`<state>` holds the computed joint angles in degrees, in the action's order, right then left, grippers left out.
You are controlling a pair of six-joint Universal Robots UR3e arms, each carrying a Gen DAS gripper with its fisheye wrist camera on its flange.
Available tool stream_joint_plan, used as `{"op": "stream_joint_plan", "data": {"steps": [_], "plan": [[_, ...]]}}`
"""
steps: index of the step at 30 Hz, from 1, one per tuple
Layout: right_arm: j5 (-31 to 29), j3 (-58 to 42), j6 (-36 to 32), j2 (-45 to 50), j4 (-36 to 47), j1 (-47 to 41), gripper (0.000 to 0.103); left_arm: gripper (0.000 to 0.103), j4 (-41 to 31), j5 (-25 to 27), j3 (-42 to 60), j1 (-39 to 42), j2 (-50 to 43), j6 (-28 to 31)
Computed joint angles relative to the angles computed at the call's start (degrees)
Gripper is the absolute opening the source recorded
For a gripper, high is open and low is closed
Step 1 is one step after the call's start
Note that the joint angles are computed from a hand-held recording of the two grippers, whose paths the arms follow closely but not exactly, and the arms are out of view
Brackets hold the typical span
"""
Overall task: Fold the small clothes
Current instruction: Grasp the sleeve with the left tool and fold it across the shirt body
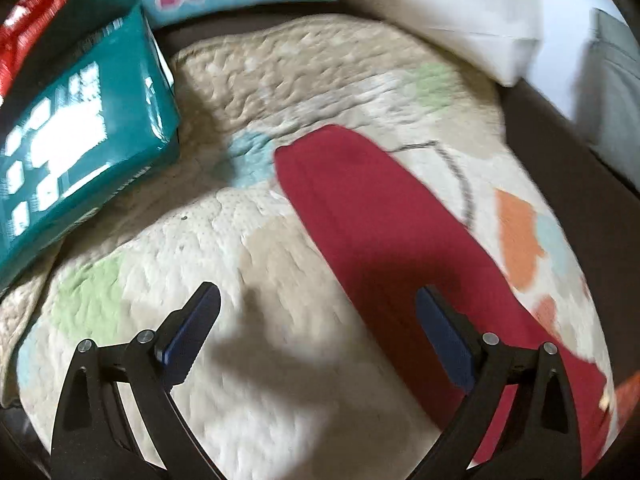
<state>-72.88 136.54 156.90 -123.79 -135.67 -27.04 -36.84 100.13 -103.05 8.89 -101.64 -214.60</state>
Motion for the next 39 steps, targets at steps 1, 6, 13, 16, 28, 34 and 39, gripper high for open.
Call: {"op": "stream_joint_plan", "data": {"steps": [1, 6, 13, 16, 28, 34, 39], "plan": [[0.0, -0.1, 0.1, 0.4, -0.2, 0.1, 0.096, 0.089, 0.0, -1.4, 0.8, 1.1, -1.6, -0.2], [-0.5, -0.2, 1.2, 3.6, -2.5, 1.5, 0.096, 0.057, 7.7, -0.9, 2.4, 0.1, -6.9, 2.7], [-0.3, 0.2, 0.6, 4.1, -3.0, 1.0, 0.096, 0.007, 14.6, -13.0, -3.2, 4.0, -1.8, 2.8], [1.0, 0.2, 0.0, 2.9, -1.7, -0.8, 0.096, 0.007, 13.6, -15.6, -1.4, -0.2, 2.6, 5.7], [12.1, -1.9, -6.9, -11.7, 19.3, -15.3, 0.096, 0.007, 7.6, -20.2, 12.7, -21.7, 0.7, 5.2], [15.4, -4.5, -15.0, -16.9, 29.0, -25.3, 0.096, 0.007, 6.6, -17.3, 25.5, -37.6, -13.2, 0.8], [17.1, -4.5, -16.8, -13.6, 28.7, -30.5, 0.096, 0.009, -7.6, -20.2, 40.0, -44.1, -26.8, 2.2]]}}
